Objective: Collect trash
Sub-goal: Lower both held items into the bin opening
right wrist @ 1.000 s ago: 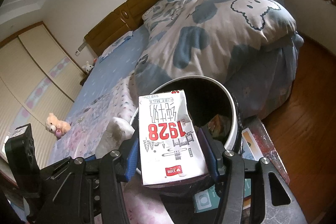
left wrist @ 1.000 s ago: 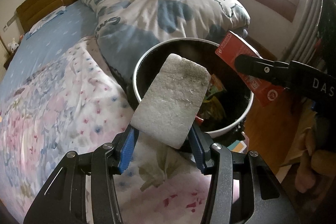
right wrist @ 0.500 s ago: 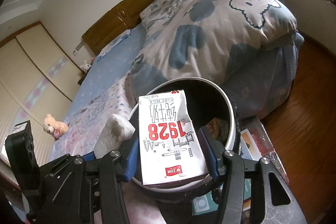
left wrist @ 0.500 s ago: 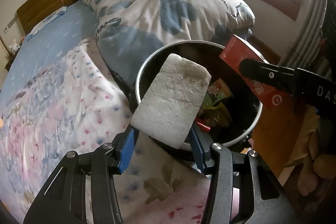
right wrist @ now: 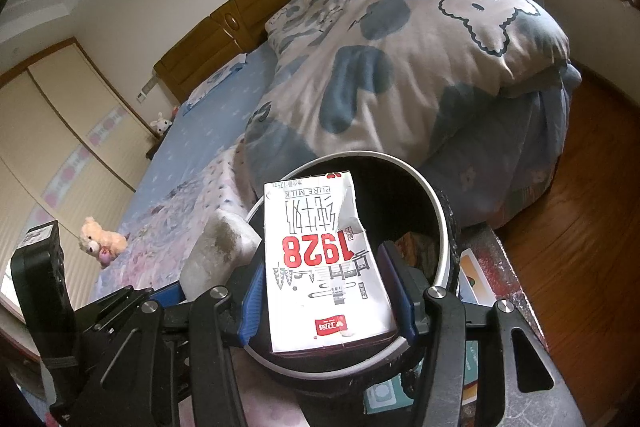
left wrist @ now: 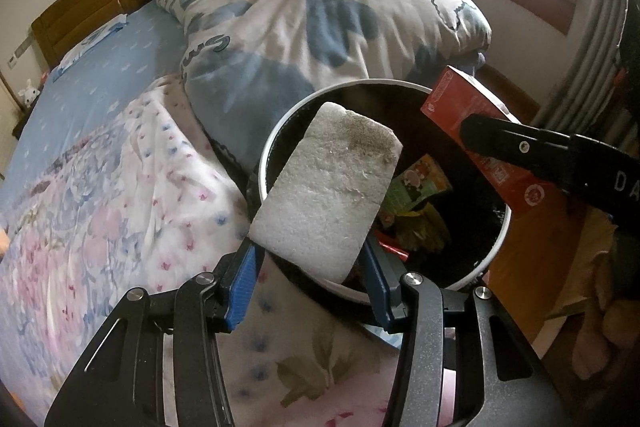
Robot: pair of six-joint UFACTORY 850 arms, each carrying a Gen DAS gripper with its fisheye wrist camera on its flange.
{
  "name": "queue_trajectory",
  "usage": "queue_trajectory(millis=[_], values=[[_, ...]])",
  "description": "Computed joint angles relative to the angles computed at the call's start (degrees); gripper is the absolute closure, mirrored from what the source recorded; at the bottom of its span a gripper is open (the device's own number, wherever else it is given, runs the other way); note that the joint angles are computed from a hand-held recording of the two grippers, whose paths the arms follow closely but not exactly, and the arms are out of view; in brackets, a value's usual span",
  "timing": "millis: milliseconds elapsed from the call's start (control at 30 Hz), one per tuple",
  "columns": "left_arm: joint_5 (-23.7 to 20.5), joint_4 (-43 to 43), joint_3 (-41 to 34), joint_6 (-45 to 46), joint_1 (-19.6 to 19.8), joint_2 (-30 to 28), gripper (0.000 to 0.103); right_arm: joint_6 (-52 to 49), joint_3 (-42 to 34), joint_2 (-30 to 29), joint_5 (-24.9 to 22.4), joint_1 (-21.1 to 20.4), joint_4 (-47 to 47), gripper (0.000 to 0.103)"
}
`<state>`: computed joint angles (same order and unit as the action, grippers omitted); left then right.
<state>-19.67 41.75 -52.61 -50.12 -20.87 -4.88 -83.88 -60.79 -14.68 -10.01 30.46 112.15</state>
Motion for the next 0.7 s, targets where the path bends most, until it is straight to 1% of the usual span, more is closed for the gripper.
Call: queue_trajectory(millis=[700], values=[[-0.87, 0.29, -1.27, 0.46, 0.52, -1.51, 0.056, 3.96, -1.26, -1.1, 0.05, -0.06, -4.04, 0.049]])
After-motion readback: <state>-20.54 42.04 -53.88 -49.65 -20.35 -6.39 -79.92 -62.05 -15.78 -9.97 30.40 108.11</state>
